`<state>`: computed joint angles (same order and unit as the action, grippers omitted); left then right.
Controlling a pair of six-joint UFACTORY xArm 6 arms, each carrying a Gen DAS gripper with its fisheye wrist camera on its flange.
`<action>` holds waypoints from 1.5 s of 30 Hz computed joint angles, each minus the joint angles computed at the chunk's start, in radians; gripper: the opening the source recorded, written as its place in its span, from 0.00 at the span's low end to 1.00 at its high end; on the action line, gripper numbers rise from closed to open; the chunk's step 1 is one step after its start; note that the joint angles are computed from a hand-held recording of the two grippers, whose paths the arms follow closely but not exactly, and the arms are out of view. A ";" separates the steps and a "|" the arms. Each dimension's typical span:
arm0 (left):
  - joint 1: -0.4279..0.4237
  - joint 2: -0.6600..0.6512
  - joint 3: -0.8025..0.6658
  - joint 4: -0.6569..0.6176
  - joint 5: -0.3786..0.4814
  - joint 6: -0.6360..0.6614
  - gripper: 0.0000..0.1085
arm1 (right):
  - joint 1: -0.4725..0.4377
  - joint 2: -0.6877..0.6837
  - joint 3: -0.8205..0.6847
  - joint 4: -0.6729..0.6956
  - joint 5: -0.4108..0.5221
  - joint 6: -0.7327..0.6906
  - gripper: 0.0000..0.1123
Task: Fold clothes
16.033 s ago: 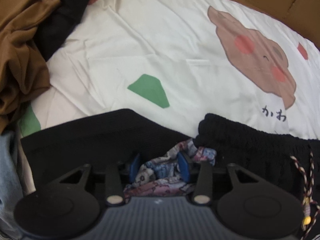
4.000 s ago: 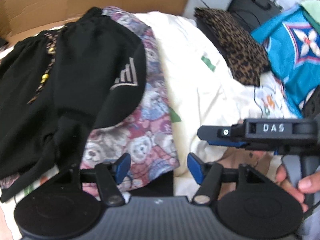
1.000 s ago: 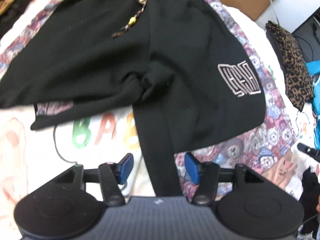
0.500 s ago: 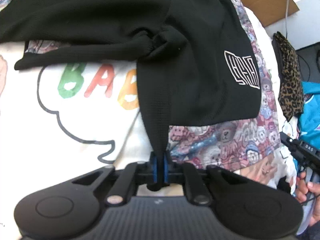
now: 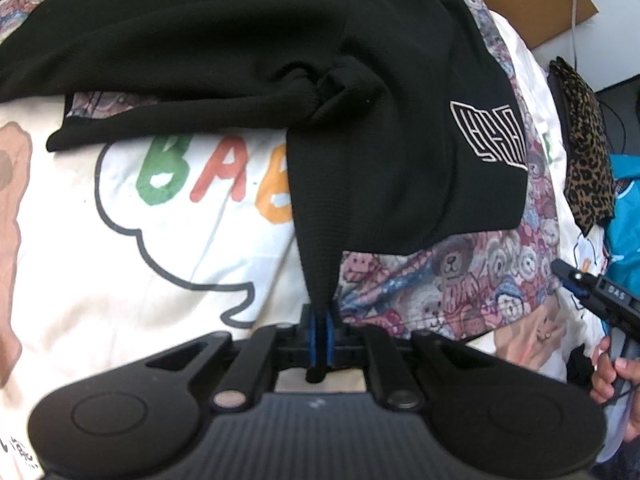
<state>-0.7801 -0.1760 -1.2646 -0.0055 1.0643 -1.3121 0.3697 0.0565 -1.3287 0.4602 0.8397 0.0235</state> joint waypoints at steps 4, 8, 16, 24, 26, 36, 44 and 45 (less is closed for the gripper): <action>-0.012 -0.006 -0.006 -0.006 -0.005 -0.006 0.05 | -0.010 0.011 -0.045 0.012 0.064 -0.054 0.06; -0.020 0.003 -0.047 -0.013 -0.013 0.004 0.03 | -0.019 -0.003 -0.087 -0.031 0.094 -0.067 0.05; -0.001 0.044 -0.099 -0.075 -0.096 0.089 0.03 | -0.045 0.031 -0.240 -0.118 0.149 -0.070 0.04; 0.014 0.000 0.001 -0.142 -0.215 0.206 0.03 | -0.059 0.065 -0.286 -0.170 0.145 -0.049 0.04; 0.012 -0.016 0.036 -0.154 -0.214 0.228 0.03 | -0.060 0.072 -0.265 -0.179 0.146 -0.040 0.04; 0.003 0.059 0.012 -0.177 -0.121 0.322 0.02 | -0.065 0.120 -0.211 -0.171 0.148 0.004 0.06; 0.010 0.051 0.028 -0.218 -0.170 0.316 0.01 | -0.098 0.117 -0.225 -0.075 0.191 -0.016 0.05; 0.014 0.042 0.044 -0.236 -0.198 0.315 0.01 | -0.103 0.114 -0.227 -0.056 0.194 -0.019 0.04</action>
<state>-0.7664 -0.1342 -1.2204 -0.2417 0.8663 -0.9976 0.2667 0.1710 -1.5555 0.4042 1.0338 0.0049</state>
